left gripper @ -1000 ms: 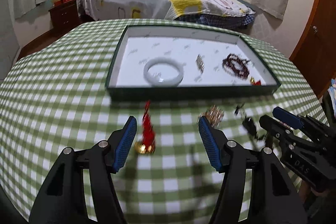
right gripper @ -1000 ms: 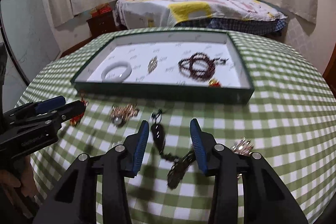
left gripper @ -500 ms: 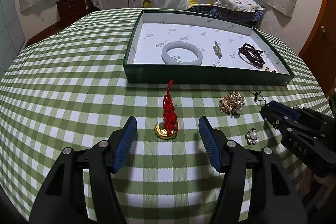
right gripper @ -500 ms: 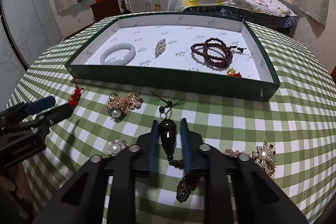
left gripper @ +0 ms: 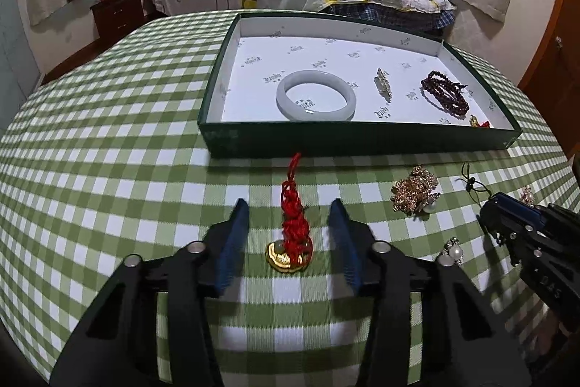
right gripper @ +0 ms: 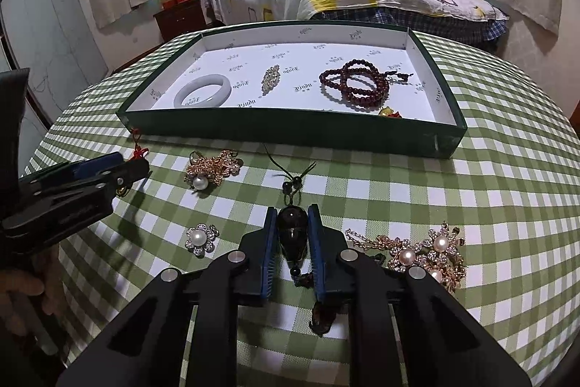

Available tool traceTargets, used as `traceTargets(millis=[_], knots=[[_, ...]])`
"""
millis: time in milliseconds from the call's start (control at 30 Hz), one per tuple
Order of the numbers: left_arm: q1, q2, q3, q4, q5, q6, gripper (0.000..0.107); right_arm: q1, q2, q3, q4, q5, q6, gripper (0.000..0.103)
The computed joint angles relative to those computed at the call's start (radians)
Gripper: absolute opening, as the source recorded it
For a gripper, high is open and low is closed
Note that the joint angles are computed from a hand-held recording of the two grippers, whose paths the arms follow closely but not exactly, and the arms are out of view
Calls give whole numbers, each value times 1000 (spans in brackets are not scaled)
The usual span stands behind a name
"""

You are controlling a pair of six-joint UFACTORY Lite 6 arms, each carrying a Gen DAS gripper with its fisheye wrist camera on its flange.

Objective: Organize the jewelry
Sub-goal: 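Grasp the red tassel charm with the left tool while the right tool holds the black pendant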

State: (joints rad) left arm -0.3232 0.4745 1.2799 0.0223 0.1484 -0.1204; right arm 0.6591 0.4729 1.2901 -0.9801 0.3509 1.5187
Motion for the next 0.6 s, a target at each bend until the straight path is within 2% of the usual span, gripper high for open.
traceTargets(millis=[200,267,467,600], knots=[[-8,-1,-9,86,-11,-59,20,-2,-6,-10,-9,-8,13,18],[-4,-9,-22,43,-21,-15,16,-1,-6,-14,-14,-11,22,18],[-2,-23,-43,28,-30,11,12,4,-9,-20,-34,-8,48,18],[-9,-44,-68,90,-37,-50,11,10,-20,-26,-54,0,73,18]])
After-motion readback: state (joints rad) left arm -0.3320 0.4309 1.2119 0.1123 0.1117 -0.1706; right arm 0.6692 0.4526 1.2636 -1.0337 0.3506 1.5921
